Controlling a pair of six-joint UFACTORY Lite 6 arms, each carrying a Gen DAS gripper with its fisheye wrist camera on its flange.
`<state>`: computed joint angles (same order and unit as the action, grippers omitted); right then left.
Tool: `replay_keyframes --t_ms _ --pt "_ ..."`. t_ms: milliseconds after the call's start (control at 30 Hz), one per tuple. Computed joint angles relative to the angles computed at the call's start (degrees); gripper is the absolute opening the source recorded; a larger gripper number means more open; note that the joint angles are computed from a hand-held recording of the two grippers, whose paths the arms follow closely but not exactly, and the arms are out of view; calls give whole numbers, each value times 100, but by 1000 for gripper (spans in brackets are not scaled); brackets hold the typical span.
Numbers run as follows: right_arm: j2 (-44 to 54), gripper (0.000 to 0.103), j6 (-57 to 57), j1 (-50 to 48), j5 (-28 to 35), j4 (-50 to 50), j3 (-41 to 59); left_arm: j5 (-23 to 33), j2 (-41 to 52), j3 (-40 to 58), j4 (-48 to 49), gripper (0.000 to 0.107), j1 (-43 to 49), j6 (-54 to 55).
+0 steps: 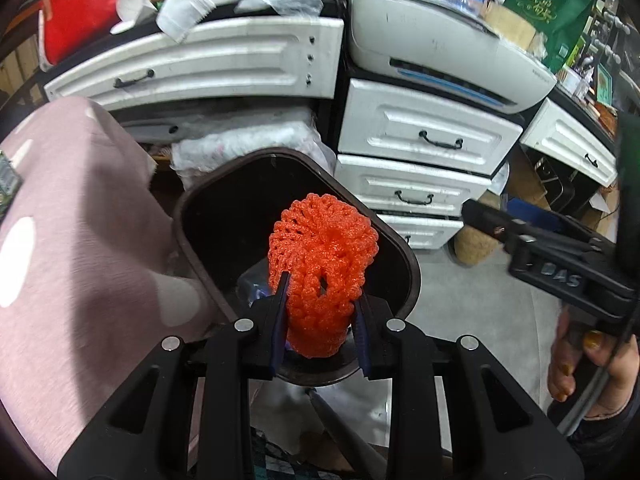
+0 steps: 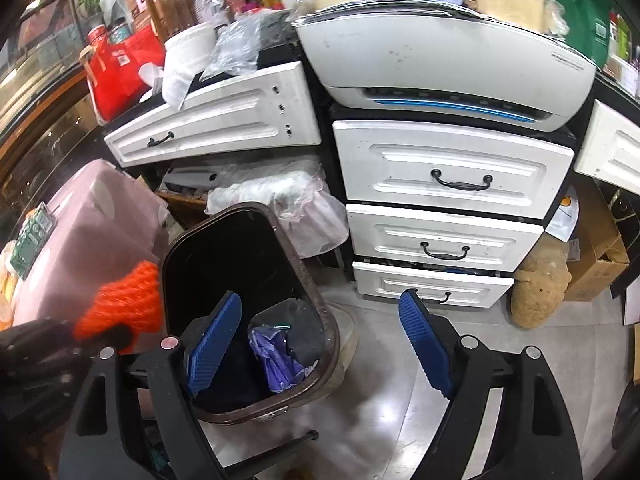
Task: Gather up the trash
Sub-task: 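Open both tools over the black bin, dropping net and tissue inside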
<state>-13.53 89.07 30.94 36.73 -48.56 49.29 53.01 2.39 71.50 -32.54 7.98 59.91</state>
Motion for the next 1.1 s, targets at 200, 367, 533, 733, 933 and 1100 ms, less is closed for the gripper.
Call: replay_keyframes --t_ms 200,367,533,733,933,1100 --pt "-64 80 25 -32 -31 -1 -47 -363 274 -43 406 35 -439 -282" --pt "-122 82 27 -100 -56 0 -113 -486 276 -165 302 75 -399 -205" --pt "-179 83 -64 -216 -100 106 -180 -354 190 -108 224 84 -290 -142" --pt "-161 88 -199 -260 -200 204 -165 4 -375 -284 -172 91 125 450" --pt "-81 89 -275 -113 -198 230 -15 578 -739 -294 -500 93 663 1026" --pt "64 90 -420 143 -165 226 260 1164 -930 -194 -768 94 1352 1500"
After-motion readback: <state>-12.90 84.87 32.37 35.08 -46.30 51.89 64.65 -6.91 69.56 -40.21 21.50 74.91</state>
